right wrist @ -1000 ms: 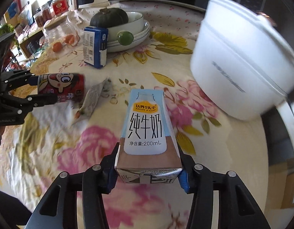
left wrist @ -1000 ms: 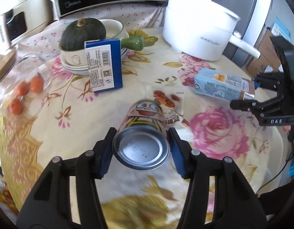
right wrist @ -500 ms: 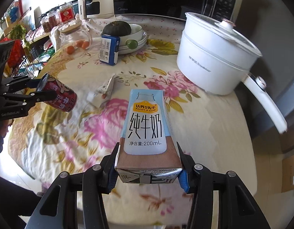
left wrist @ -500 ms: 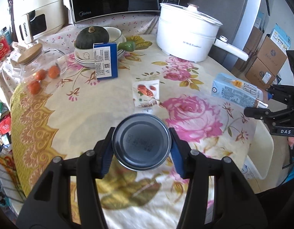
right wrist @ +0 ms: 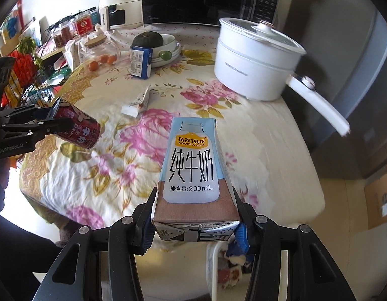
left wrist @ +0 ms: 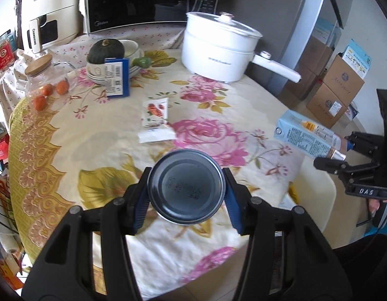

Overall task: Collect trash
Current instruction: 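Carry the can and milk carton to the white bin and release them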

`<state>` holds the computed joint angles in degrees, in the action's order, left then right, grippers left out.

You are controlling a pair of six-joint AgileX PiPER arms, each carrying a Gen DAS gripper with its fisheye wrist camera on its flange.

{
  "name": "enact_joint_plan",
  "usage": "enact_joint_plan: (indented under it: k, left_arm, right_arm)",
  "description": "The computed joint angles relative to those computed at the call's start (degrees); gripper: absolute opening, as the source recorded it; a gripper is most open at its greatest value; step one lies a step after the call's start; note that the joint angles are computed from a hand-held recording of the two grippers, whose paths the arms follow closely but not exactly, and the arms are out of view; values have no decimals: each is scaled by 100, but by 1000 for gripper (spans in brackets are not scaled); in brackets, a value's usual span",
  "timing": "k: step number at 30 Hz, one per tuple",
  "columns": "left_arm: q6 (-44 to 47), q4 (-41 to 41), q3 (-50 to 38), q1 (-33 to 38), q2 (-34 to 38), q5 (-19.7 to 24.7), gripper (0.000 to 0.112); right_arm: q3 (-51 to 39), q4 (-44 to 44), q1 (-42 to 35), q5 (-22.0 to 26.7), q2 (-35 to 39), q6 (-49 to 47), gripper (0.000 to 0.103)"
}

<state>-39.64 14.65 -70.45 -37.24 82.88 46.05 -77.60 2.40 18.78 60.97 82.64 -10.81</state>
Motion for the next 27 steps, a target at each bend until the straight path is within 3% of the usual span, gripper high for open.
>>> enact_joint_plan:
  k: [13, 27]
  left_arm:
    - [-247, -55, -597, -846, 558, -239, 55]
    - [547, -622, -2562, -1664, 2311, -141, 55]
  right_arm:
    - [871, 739, -1389, 360, -598, -276, 52]
    - [1524, 908, -3646, 560, -790, -1529, 52]
